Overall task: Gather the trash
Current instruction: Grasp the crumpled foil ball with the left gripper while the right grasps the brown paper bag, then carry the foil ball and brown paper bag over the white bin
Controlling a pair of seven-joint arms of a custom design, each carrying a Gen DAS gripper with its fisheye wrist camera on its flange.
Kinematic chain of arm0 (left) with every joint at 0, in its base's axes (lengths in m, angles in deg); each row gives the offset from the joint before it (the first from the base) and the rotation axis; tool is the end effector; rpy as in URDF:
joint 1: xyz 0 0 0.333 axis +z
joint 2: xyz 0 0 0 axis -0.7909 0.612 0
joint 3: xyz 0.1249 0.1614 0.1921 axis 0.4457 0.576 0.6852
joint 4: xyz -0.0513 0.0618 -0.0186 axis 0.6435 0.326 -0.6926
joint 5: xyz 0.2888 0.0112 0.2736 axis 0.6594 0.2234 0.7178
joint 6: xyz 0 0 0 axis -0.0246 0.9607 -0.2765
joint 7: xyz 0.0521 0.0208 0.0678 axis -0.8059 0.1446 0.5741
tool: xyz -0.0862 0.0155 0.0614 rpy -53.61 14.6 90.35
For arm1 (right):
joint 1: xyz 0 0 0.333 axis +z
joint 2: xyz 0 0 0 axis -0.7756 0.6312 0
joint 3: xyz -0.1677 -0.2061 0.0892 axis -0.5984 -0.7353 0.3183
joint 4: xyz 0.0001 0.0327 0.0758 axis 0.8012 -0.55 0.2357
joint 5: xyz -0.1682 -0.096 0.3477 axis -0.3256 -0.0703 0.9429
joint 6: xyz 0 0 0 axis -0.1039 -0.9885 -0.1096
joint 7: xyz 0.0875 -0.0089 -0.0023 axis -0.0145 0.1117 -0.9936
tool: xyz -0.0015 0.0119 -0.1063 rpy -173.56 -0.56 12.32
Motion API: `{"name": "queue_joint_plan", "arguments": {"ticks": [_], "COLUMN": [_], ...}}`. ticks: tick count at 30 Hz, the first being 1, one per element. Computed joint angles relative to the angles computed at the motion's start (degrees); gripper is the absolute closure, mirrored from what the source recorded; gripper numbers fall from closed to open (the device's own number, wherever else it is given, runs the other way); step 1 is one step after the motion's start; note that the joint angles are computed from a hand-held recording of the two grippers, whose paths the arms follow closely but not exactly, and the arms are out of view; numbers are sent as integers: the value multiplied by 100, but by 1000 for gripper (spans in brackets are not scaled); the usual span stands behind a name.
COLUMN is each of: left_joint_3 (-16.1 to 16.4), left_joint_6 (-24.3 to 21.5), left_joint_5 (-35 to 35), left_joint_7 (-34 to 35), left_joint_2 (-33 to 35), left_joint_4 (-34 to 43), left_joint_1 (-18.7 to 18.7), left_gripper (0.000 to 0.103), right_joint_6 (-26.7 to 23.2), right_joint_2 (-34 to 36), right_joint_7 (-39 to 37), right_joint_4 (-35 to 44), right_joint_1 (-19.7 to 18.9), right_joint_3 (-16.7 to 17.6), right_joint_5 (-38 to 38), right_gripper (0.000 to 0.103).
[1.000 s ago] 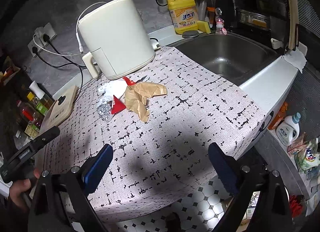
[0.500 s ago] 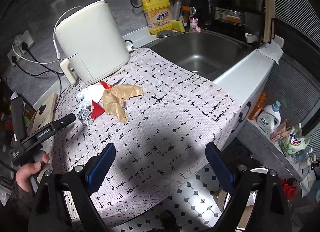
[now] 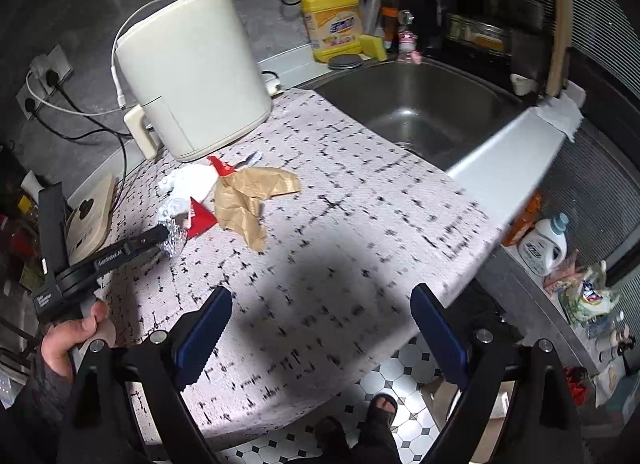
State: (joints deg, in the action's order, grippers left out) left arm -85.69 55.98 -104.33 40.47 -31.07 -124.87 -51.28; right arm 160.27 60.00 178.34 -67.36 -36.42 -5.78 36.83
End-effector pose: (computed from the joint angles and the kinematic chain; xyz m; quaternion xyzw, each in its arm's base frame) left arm 0.6497 -0.1343 0.4227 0.5245 -0.7658 0.3720 0.0054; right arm 0.4994 0.2158 0.4939 -0.4782 0.8232 -0.1982 0.2333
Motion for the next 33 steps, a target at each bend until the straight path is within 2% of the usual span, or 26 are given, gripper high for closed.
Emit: {"name": "queue_joint_plan", "arguments": {"ticks": [5,9,18,19,20,21,22,23,29,33], "left_joint_3": [141,266,600,630,656,684,701,723,802,854], "left_joint_6": [231,347,825,849,863,871,883,889,848,763], "left_joint_5": [46,-46,333,374,394,413,422,409,152,-50], "left_joint_7": [-178,-328,-983,-1045,-1074,-1091,-1098,-1072,-778,-444], "left_joint_2": [-298,-603,-1092,-1138,-1183,-1232,-1268,-1309,-1490,-1646], "left_joint_4": [-360,-648,-1218,-1272,-1326,-1379,-1418,-1462,-1641,-1778], "left_joint_1": [60,132,176,184,196,208,210,219,209,177], "left_gripper": [75,75,75,75,75,75,75,75,75,75], "right_joint_6": [555,827,722,648,562,479,279,301,580,731], "right_joint_2": [755,1428,2726,2877,3008,3098,3235,3241,2825,2393], "right_joint_7": [-772,-1645,-2904,-2978,-3078,-3277,-3520,-3510,-3176,-2665], "right_joint_4": [626,1273,2630,2785,2917,3004,3179,3166,2686,2206], "right_joint_1": [50,116,231,236,227,168,87,118,397,544], "right_joint_3": [-203,-376,-609,-629,-630,-585,-504,-537,-725,-770], "right_joint_5": [270,863,1662,1738,1853,2073,2383,2447,2139,1732], "right_gripper": [17,21,23,31,44,82,84,84,87,87]}}
